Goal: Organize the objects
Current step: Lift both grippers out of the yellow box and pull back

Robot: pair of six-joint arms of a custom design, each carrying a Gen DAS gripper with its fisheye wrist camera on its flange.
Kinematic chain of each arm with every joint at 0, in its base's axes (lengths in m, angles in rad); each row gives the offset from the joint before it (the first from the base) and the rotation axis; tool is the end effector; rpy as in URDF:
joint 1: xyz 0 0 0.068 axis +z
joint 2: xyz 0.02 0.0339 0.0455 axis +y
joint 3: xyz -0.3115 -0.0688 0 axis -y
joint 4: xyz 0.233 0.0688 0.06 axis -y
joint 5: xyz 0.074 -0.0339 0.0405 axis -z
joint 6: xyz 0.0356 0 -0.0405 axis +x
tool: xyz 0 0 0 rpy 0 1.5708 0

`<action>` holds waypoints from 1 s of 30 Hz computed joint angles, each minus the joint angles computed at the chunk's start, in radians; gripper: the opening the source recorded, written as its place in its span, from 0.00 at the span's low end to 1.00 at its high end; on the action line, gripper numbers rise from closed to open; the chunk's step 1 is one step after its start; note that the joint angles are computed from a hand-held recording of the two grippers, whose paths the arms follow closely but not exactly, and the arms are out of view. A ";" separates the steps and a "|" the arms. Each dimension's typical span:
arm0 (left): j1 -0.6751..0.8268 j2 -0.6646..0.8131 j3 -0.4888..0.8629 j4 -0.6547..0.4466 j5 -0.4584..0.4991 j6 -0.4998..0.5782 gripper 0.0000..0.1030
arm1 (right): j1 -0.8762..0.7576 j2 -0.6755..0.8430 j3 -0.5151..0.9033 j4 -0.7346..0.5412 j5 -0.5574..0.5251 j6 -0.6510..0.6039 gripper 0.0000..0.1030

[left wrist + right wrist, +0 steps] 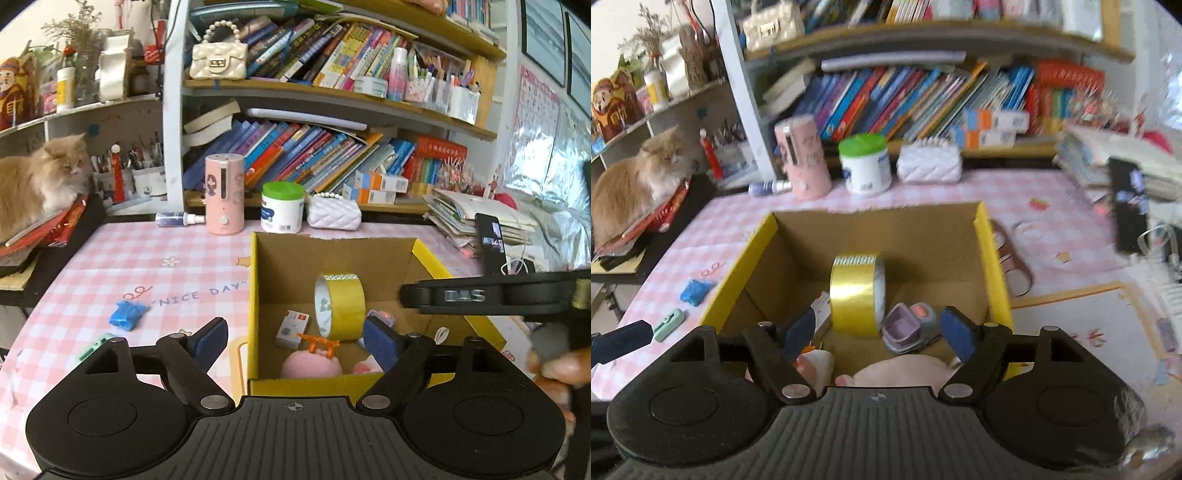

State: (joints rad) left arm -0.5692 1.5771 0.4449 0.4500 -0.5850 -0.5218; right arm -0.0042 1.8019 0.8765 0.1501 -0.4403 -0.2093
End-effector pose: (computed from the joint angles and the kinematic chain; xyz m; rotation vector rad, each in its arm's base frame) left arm 0.2260 -0.1213 0.1742 -0.2515 2.1094 0.0220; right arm 0.3553 0.0137 0.1923 -0.4464 2.2449 0.4050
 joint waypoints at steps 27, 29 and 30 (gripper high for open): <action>-0.120 -0.291 -0.294 -0.197 0.007 -0.158 0.93 | 0.085 -0.435 -0.619 0.179 0.358 0.190 0.75; -0.122 -0.331 -0.312 -0.243 0.009 -0.177 0.93 | 0.120 -0.459 -0.643 0.164 0.382 0.219 0.76; -0.121 -0.356 -0.320 -0.266 0.009 -0.184 0.93 | 0.135 -0.471 -0.652 0.155 0.389 0.229 0.76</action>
State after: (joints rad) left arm -0.6901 1.2213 0.1247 0.1835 -0.5756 -0.7059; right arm 0.1313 1.3314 0.2240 0.3048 -0.0508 0.0197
